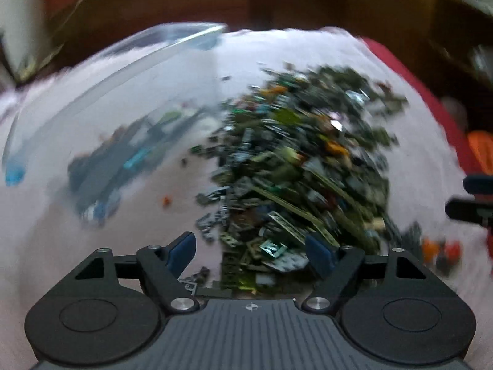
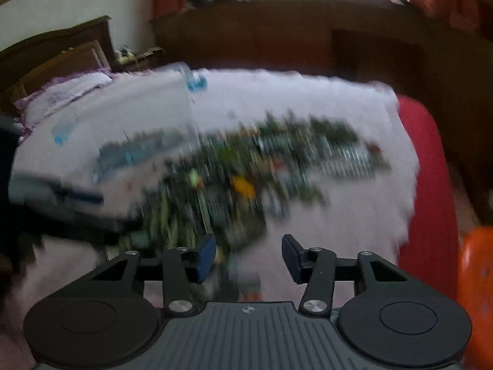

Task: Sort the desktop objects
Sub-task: 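Grasp a red minifigure piece with the right tool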

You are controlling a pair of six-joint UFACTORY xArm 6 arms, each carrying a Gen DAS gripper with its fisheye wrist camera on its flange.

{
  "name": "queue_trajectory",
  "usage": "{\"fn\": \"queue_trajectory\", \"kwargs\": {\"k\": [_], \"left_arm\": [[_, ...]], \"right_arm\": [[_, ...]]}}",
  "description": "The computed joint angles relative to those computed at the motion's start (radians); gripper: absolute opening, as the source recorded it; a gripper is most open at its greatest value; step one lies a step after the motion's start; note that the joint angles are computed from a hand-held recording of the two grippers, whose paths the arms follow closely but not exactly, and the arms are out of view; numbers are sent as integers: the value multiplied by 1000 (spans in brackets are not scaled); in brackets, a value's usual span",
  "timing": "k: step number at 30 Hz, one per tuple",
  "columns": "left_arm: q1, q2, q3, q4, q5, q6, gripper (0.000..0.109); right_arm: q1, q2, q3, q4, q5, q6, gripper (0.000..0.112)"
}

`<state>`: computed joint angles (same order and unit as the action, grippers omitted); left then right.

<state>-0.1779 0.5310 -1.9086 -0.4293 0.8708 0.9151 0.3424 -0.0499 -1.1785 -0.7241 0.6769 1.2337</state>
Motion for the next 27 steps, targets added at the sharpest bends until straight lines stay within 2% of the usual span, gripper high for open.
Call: {"fn": "queue_trajectory", "kwargs": {"k": [2,6,11,15,17,18,19,22,24,27], "left_arm": [[1,-14,0,-12,29,-12,79],[27,-19,-57,-57,165,-79,86],[24,-105,53,-35,207,-115,87],[-7,-180,175,17,182,-49,86],[-25,-211,226,35,173,-12,81],[-34,-224,246,42,177,-5,72],[-44,-235,266,49,182,3,62],[-62,-262,331,50,177,-25,53],[-72,-289,390,47,123,6,46],[-75,-309,440,22,75,55,38]], "right_arm": [[37,-37,61,-4,25,45,50],[54,-35,114,-5,27,73,46],[33,-5,140,-36,-7,131,46],[20,3,162,-91,-56,211,50],[18,10,164,-119,-68,236,50],[19,11,164,-130,-70,245,48],[20,9,166,-135,-68,247,41],[27,-27,187,-119,-40,236,41],[33,-62,213,-109,-17,228,33],[35,-106,264,-101,-26,232,32]]}}
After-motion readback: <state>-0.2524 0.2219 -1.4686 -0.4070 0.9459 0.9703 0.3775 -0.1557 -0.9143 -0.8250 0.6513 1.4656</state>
